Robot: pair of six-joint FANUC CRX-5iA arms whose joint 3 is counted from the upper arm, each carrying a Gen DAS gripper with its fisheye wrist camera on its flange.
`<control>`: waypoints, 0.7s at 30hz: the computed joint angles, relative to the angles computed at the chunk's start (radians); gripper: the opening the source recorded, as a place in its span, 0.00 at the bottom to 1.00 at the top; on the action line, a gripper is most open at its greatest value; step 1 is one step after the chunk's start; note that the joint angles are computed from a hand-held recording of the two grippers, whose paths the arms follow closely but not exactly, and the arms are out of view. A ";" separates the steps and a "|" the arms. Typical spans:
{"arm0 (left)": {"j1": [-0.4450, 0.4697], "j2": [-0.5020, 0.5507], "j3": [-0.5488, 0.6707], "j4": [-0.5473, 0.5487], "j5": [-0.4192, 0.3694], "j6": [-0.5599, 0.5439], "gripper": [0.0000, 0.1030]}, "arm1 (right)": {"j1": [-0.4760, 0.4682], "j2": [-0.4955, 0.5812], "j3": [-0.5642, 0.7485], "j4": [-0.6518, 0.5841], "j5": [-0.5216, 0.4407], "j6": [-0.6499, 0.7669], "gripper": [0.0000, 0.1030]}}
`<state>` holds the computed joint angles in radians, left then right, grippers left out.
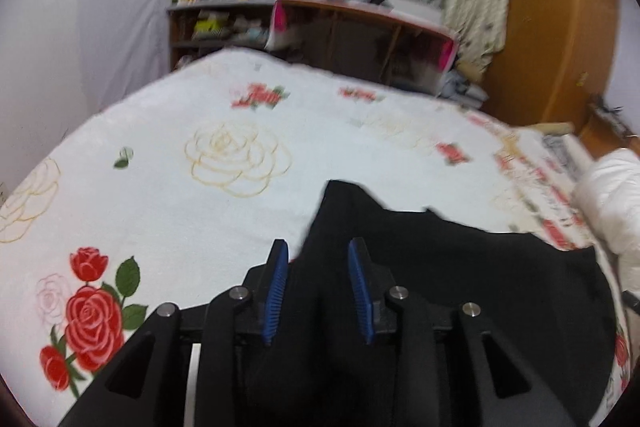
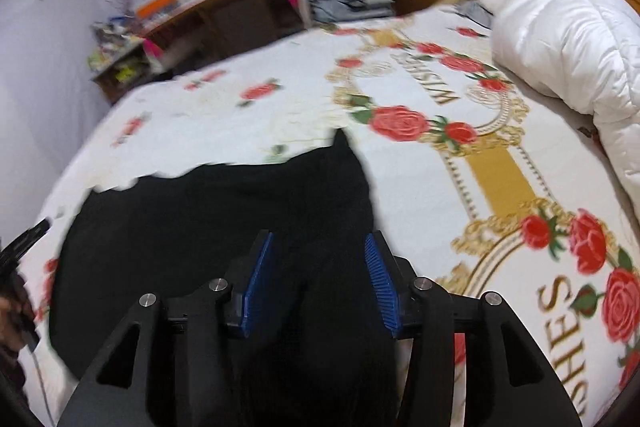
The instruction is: Fold large clothes
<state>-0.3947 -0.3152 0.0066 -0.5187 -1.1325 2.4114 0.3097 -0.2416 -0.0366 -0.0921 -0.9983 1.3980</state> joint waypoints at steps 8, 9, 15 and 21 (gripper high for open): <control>-0.220 0.013 -0.091 0.098 0.148 -0.022 0.40 | 0.281 -0.230 -0.286 0.154 0.034 -0.138 0.48; -0.216 0.050 -0.090 0.129 0.151 -0.062 0.40 | 0.283 -0.209 -0.295 0.165 0.039 -0.157 0.48; -0.124 0.138 -0.081 0.161 0.213 -0.044 0.41 | 0.192 -0.042 -0.239 0.150 0.126 -0.139 0.48; -0.116 0.207 -0.026 0.169 0.168 -0.079 0.41 | 0.200 -0.013 -0.238 0.190 0.136 -0.187 0.48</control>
<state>-0.5106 -0.1078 -0.0193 -0.3501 -0.9641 2.3324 0.5093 -0.2544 -0.2743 0.0983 -0.8625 1.2108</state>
